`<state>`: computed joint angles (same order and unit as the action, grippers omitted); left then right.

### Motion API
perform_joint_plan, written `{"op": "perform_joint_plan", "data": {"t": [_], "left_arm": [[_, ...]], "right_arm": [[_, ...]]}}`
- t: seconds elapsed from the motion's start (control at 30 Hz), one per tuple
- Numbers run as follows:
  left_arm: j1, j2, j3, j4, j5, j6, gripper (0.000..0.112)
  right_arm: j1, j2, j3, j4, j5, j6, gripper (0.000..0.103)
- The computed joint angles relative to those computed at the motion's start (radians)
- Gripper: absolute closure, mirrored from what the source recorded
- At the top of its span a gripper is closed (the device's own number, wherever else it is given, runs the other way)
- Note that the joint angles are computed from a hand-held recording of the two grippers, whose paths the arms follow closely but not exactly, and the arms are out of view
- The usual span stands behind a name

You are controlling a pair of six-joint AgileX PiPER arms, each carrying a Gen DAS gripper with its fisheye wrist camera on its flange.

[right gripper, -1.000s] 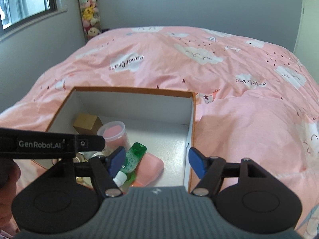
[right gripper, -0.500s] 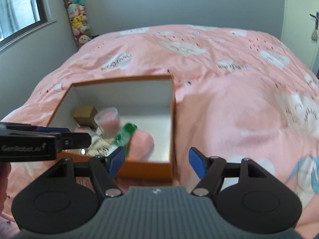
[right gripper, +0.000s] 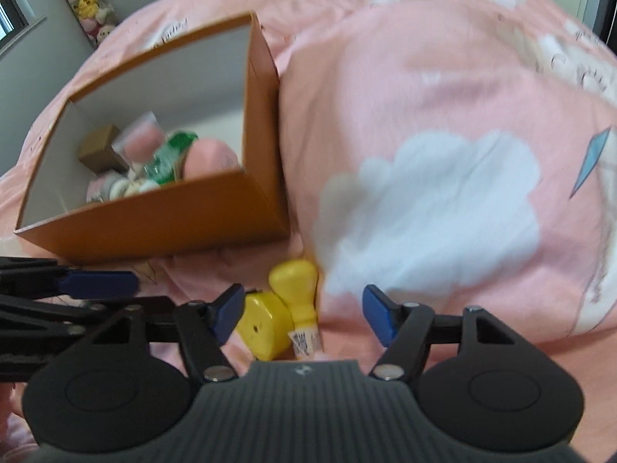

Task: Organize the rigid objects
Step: 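Move both tools back toward the yellow tape measure and yellow-capped bottle, then grasp the yellow tape measure with the left tool while the right tool grasps the yellow-capped bottle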

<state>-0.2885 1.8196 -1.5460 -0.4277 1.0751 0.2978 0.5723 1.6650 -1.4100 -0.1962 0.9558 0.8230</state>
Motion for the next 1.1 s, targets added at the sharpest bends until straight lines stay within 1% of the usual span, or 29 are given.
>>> {"op": "perform_joint_plan", "data": {"t": [0.07,0.13,0.2,0.27,0.3,0.37,0.4,0.43,0.5,0.53,0.6,0.73,0.8,0.87,0.9,0.93,1.07,1.1], "left_arm": [[0.003,0.041,0.002,-0.016,-0.002,0.002,0.052],[-0.006,0.065,0.013,-0.014,-0.029,-0.001,0.052],[-0.025,0.078,0.025,-0.009,-0.058,0.031,0.052],[-0.049,0.091,0.023,0.002,-0.077,0.039,0.052],[-0.054,0.096,0.025,-0.009,-0.086,0.053,0.052],[-0.065,0.103,0.028,-0.023,-0.098,0.088,0.048],[-0.073,0.099,0.035,-0.023,-0.114,0.102,0.041],[-0.078,0.097,0.040,-0.029,-0.126,0.125,0.035],[-0.090,0.098,0.039,-0.031,-0.137,0.158,0.032],[-0.099,0.100,0.037,-0.021,-0.140,0.164,0.031],[-0.122,0.105,0.033,0.006,-0.146,0.183,0.031],[-0.176,0.109,0.057,0.076,-0.215,0.212,0.032],[-0.183,0.119,0.061,0.075,-0.232,0.221,0.031],[-0.176,0.123,0.065,0.047,-0.236,0.235,0.034],[-0.173,0.124,0.068,0.037,-0.235,0.243,0.044],[-0.169,0.124,0.070,0.025,-0.232,0.255,0.047],[-0.166,0.114,0.084,0.024,-0.243,0.250,0.047],[-0.165,0.111,0.081,0.030,-0.234,0.240,0.047]], "right_arm": [[-0.011,0.015,0.006,0.029,-0.005,-0.016,0.048],[-0.027,0.024,0.022,0.059,-0.023,-0.030,0.056],[-0.047,0.029,0.036,0.093,-0.040,-0.048,0.061],[-0.060,0.033,0.047,0.115,-0.054,-0.062,0.063],[-0.063,0.034,0.051,0.120,-0.060,-0.066,0.068],[-0.074,0.040,0.055,0.149,-0.065,-0.083,0.072],[-0.077,0.044,0.057,0.160,-0.066,-0.084,0.076],[-0.083,0.048,0.059,0.170,-0.066,-0.085,0.077],[-0.093,0.048,0.069,0.173,-0.063,-0.073,0.076],[-0.098,0.048,0.075,0.177,-0.063,-0.068,0.074],[-0.110,0.044,0.085,0.194,-0.072,-0.068,0.074],[-0.121,0.025,0.104,0.198,-0.095,-0.065,0.074],[-0.122,0.020,0.109,0.205,-0.099,-0.072,0.074],[-0.130,0.013,0.110,0.216,-0.098,-0.096,0.074],[-0.127,0.017,0.105,0.216,-0.100,-0.101,0.074],[-0.125,0.023,0.100,0.215,-0.102,-0.110,0.074],[-0.105,0.049,0.076,0.194,-0.105,-0.124,0.074],[-0.101,0.049,0.074,0.189,-0.106,-0.126,0.074]]}}
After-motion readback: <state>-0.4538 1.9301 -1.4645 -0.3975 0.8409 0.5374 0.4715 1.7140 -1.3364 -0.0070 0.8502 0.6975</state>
